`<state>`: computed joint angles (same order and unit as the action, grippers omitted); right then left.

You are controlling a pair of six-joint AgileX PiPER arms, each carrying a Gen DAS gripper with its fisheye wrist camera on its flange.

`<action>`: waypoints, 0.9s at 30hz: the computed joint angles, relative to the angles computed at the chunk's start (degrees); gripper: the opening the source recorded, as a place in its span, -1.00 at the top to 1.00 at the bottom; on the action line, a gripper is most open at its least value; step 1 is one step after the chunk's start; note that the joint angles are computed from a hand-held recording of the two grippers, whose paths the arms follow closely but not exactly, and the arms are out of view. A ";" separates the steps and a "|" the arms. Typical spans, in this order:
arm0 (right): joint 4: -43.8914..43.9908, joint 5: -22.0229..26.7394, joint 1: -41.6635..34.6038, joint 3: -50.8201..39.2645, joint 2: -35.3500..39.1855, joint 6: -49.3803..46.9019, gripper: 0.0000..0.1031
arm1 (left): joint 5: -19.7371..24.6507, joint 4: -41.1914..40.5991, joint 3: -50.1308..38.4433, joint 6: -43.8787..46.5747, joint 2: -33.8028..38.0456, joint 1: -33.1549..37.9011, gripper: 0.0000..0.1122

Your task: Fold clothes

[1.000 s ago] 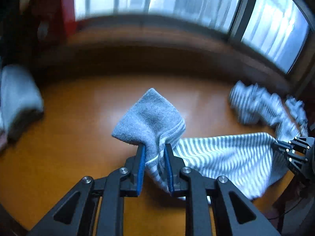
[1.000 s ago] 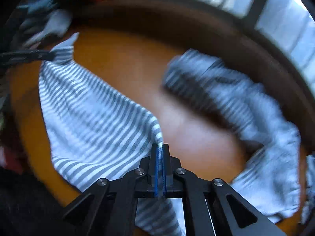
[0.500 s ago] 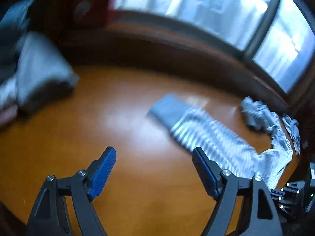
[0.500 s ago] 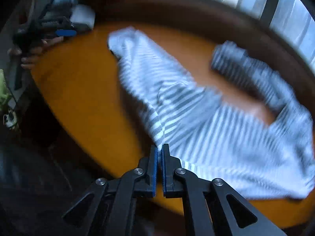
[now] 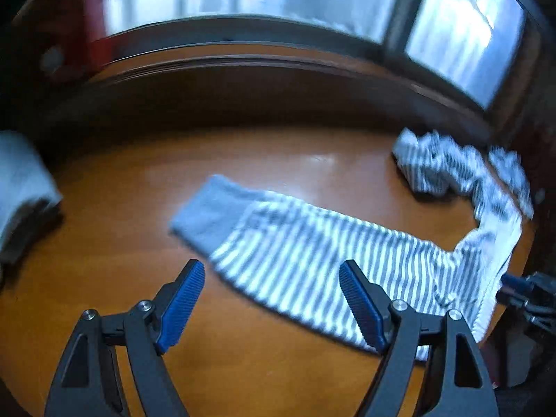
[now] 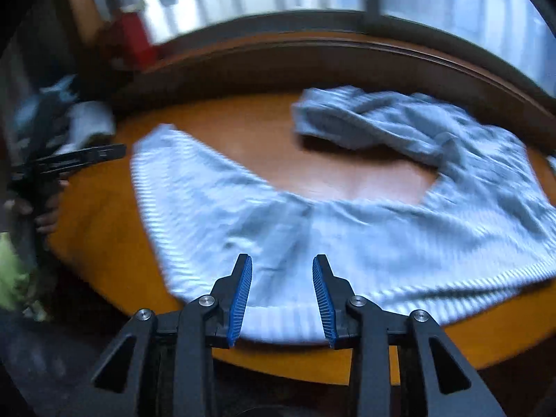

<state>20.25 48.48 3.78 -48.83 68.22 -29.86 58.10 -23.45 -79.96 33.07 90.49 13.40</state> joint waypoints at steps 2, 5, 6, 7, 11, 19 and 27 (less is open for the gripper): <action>-6.56 -3.48 1.71 2.01 -0.56 7.65 0.29 | -0.98 2.78 -0.59 -1.45 0.85 -3.60 -0.40; -8.64 -4.32 -1.04 3.55 -0.70 9.76 0.29 | -2.54 5.62 -1.57 -2.28 2.94 -6.93 -0.40; -9.52 -5.02 -1.60 3.96 -0.29 10.72 0.29 | -3.55 7.07 -2.01 -3.13 4.06 -8.02 -0.40; -9.86 -5.91 -2.06 4.43 0.35 11.08 0.29 | -3.73 8.38 -2.46 -4.56 4.92 -8.45 -0.40; -9.30 -6.44 -3.18 5.32 0.53 10.40 0.29 | -3.85 13.50 -4.56 -10.42 8.48 -9.94 -0.40; -9.27 -7.75 -0.19 7.11 0.24 9.73 0.29 | -3.56 20.00 -1.43 -16.26 6.26 -8.49 -0.44; 0.09 -5.92 -4.20 6.47 0.07 -2.17 0.28 | -0.45 20.38 5.58 -19.20 -0.28 3.16 -0.47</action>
<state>20.34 42.56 -0.42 -42.36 68.29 -32.03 57.64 -3.07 -74.39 13.87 90.21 16.56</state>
